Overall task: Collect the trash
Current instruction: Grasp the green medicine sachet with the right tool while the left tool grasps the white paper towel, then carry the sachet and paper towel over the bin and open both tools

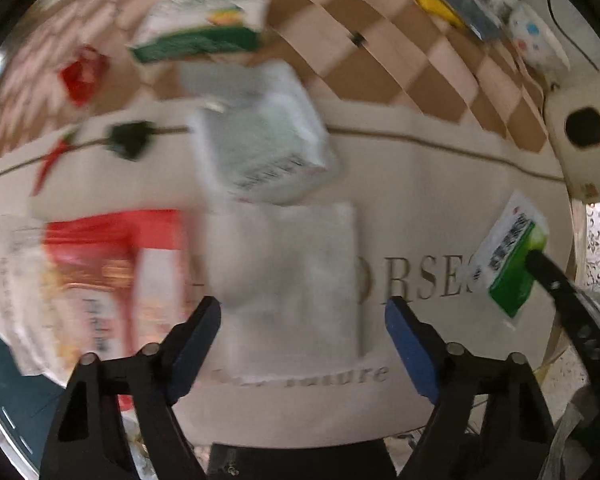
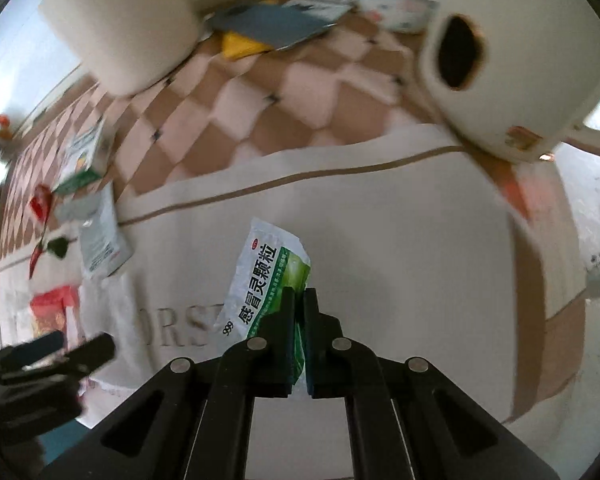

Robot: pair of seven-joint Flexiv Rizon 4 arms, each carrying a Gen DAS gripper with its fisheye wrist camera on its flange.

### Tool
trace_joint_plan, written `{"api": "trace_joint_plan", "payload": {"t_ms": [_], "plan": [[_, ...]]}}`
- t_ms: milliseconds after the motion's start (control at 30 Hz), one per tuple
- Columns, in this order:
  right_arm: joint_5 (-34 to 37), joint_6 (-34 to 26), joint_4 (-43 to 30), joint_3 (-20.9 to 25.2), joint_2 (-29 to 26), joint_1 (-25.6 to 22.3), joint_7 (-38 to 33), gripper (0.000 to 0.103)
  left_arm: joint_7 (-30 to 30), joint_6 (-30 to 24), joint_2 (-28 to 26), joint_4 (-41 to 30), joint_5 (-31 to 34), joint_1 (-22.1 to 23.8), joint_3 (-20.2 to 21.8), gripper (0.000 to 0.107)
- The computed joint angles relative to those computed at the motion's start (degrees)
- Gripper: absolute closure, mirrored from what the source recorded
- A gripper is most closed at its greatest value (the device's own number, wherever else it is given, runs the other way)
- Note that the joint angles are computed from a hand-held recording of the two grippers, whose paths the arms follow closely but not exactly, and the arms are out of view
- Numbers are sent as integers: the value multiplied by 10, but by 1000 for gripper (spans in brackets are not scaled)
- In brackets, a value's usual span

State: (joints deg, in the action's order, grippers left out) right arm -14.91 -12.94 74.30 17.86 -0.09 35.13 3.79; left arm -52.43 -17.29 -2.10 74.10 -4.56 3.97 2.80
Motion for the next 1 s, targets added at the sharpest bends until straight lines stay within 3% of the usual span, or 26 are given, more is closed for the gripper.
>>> {"api": "trace_joint_plan", "payload": {"t_ms": [100,167,233,433,667,833,1000], "plan": [[9,-9,20,-1,29,-14,4,99,-3,42,19,31,11,-12,-3,35],[15,-6,35,1,47,-23,9,99,-6,69,29,44,17,-16,-3,55],[15,2,45,8,50,-27,20,99,2,83,33,49,11,-15,-2,100],[15,28,64,21,55,-25,44,99,12,101,39,41,-2,-7,4,100],[-44,32,17,24,17,4,32,99,67,145,83,44,-63,19,34,100],[-106,9,-49,24,-24,52,25,99,103,194,85,28,-116,52,58,100],[-171,-22,-143,10,-88,132,8,99,128,225,82,25,-165,92,87,100]]}}
